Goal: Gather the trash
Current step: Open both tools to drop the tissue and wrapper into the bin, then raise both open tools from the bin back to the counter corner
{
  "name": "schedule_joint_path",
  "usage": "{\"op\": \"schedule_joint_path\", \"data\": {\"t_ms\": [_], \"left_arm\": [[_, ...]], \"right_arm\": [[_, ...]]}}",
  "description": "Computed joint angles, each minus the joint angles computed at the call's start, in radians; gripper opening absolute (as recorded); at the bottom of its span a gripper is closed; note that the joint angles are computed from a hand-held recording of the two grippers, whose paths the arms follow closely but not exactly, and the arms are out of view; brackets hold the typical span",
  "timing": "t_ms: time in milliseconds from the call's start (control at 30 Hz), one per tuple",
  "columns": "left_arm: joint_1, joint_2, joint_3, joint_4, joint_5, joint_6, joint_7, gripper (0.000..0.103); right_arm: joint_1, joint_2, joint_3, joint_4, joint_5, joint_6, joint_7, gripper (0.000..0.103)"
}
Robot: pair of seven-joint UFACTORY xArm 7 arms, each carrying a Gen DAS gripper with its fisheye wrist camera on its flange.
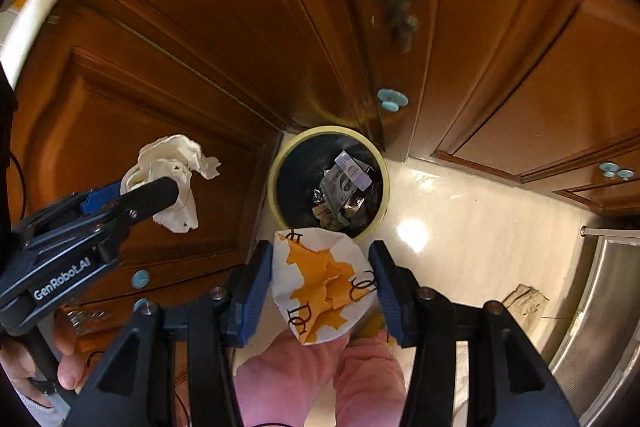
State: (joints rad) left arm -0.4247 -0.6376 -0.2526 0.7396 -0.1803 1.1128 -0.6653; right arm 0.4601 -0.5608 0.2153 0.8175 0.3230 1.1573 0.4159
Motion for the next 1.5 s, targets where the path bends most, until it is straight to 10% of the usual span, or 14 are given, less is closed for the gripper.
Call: {"op": "schedule_joint_path", "data": {"t_ms": [333, 567, 1067, 1500], "left_arm": [[-0.019, 0.082, 0.063, -0.175, -0.055, -0.268, 0.143, 0.045], [-0.014, 0.1, 0.064, -0.176, -0.046, -0.282, 0.181, 0.07], [0.021, -0.007, 0.04, -0.015, 0.0, -0.065, 0.086, 0.07], [0.057, 0.095, -0.018, 0.493, 0.08, 0.194, 0.112, 0.07]], "right_arm": [[0.04, 0.205, 0.017, -0.088, 0.018, -0.257, -0.069, 0.05], [0.062, 0.223, 0.005, -0.105, 0.046, -0.303, -0.1, 0.053], [0.06, 0.086, -0.002, 0.031, 0.028, -0.11, -0.044, 0.057], [-0.019, -0.015, -0.01, 0.379, -0.013, 0.198, 0.007, 0.06]]}}
